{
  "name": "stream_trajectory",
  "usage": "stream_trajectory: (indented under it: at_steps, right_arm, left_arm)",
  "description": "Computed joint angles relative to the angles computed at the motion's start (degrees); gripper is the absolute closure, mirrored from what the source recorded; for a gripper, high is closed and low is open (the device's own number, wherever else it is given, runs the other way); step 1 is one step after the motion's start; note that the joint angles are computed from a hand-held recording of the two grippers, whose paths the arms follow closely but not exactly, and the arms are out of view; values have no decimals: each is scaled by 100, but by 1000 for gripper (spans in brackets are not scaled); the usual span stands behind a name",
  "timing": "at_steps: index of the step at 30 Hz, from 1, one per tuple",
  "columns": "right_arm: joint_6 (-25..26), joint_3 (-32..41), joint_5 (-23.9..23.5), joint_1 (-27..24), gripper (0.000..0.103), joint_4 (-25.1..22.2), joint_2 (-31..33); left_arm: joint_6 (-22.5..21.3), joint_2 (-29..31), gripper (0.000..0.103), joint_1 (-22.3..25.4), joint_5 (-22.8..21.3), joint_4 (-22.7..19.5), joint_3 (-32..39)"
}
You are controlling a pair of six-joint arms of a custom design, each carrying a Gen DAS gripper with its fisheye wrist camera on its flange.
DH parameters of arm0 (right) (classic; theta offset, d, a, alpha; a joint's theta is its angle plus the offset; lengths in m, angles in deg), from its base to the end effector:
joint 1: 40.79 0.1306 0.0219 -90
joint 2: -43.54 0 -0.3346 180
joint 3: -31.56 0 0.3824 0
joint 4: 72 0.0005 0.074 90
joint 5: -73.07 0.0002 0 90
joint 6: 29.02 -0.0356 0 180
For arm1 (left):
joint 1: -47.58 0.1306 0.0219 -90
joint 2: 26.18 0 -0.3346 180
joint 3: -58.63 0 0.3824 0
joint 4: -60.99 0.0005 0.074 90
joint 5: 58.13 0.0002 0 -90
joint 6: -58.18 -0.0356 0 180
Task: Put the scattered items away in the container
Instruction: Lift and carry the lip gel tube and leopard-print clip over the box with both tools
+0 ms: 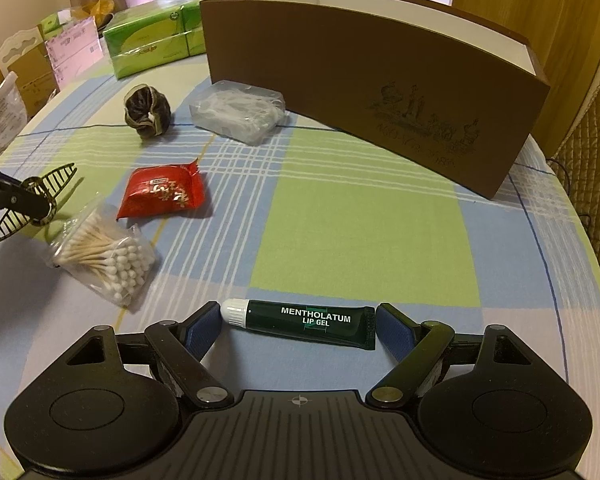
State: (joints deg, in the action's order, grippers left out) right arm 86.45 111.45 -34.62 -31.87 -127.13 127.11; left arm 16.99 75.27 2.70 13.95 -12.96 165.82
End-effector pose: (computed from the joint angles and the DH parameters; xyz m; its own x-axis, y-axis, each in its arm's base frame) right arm 0.4151 0.0756 0.3461 -0.6326 -0.5140 -0.5793 -0.6371 0.7706 0.0120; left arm 0.3678 -0.3515 0.3965 -0.8776 -0.1365 -0.4595 -0.1063 0.9901 -0.0912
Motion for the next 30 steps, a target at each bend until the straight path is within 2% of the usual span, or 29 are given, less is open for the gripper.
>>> stream_trajectory:
  at_steps: [11, 21, 30]
  right_arm:
    - [-40, 61, -225, -10, 18, -63, -184]
    - [-51, 114, -329, -75, 18, -151, -236]
    - [-95, 512, -584, -279, 18, -223, -106]
  left_arm:
    - [-85, 10, 69, -97, -239, -40, 313]
    - [-247, 229, 69, -163, -265, -121, 692]
    - [-656, 501, 69, -173, -375, -91, 1275]
